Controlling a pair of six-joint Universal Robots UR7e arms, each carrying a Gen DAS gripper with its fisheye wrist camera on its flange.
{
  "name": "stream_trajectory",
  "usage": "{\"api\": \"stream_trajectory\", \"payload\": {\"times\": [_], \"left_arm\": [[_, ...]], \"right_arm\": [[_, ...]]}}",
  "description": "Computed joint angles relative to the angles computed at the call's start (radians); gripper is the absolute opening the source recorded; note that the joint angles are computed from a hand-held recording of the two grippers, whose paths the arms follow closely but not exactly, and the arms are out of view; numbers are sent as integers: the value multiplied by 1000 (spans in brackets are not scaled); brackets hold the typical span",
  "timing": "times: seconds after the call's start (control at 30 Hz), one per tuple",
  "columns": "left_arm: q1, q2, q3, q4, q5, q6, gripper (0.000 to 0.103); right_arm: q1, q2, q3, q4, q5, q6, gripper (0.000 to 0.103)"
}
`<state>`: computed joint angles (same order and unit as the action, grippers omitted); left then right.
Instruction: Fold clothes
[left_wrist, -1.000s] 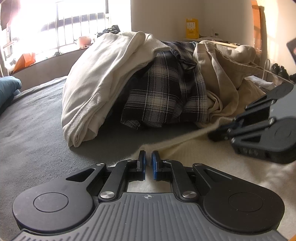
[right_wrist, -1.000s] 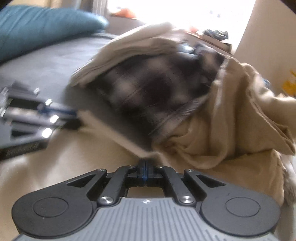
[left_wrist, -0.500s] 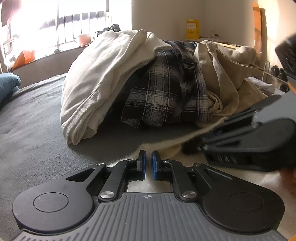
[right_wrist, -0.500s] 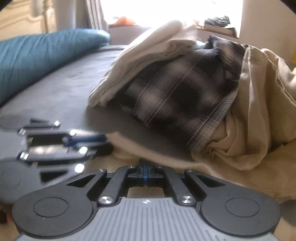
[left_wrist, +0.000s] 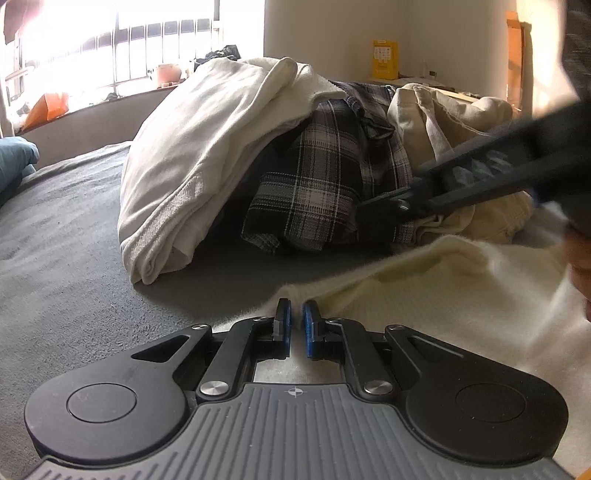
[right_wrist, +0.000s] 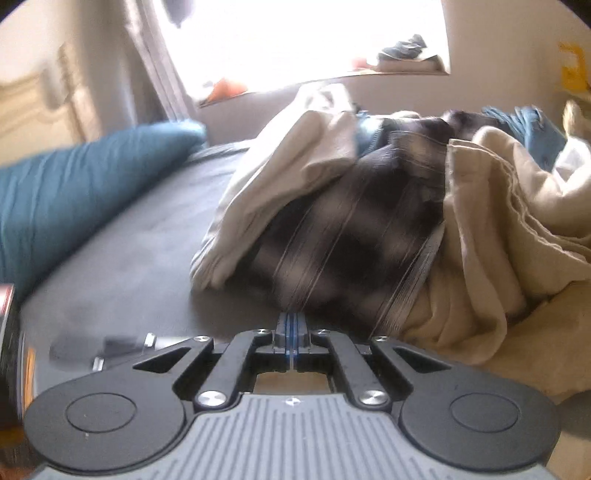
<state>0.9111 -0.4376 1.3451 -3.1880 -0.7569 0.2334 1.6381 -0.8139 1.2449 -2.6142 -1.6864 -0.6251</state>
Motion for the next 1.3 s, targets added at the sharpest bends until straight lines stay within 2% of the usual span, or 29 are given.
{"api": "stream_trajectory", "payload": {"times": [0.07,0.17,0.27,0.47,0.53,0.6,0.67,0.73,0.83,0.97,1.1,1.17,1.2,1.3], "left_arm": [[0,-4,3,2,-1,-4,9],[1,-34,33,0,-18,-44,11],[8,-74,81,-33,-54,-105,19],[25,-115,117,-12,-87,-212,19],[33,-121,116,-13,-125,-271,22],[46,-131,117,-17,-185,-367,29],[63,-137,110,-5,-248,-471,29],[78,-140,93,45,-297,-564,29],[88,-137,66,124,-334,-620,29],[96,-127,49,136,-365,-656,29],[110,-119,36,125,-391,-746,29],[110,-115,25,141,-385,-753,26],[105,-113,19,158,-364,-743,20],[96,-105,8,181,-316,-724,10]], "right_arm": [[0,28,-49,56,-19,44,0],[-2,41,-72,124,-49,51,0],[-12,26,-50,133,-36,48,0],[-28,14,-54,186,-8,75,0],[-28,20,-63,192,0,90,0],[-28,27,-72,198,9,105,0],[-30,27,-72,196,14,115,0],[-31,26,-70,194,17,126,0],[-36,25,-70,196,27,152,0],[-47,27,-80,212,49,204,0],[-58,28,-85,225,75,258,0],[-63,28,-89,235,89,282,0],[-64,30,-96,243,92,290,0],[-63,26,-119,262,101,297,0]]}}
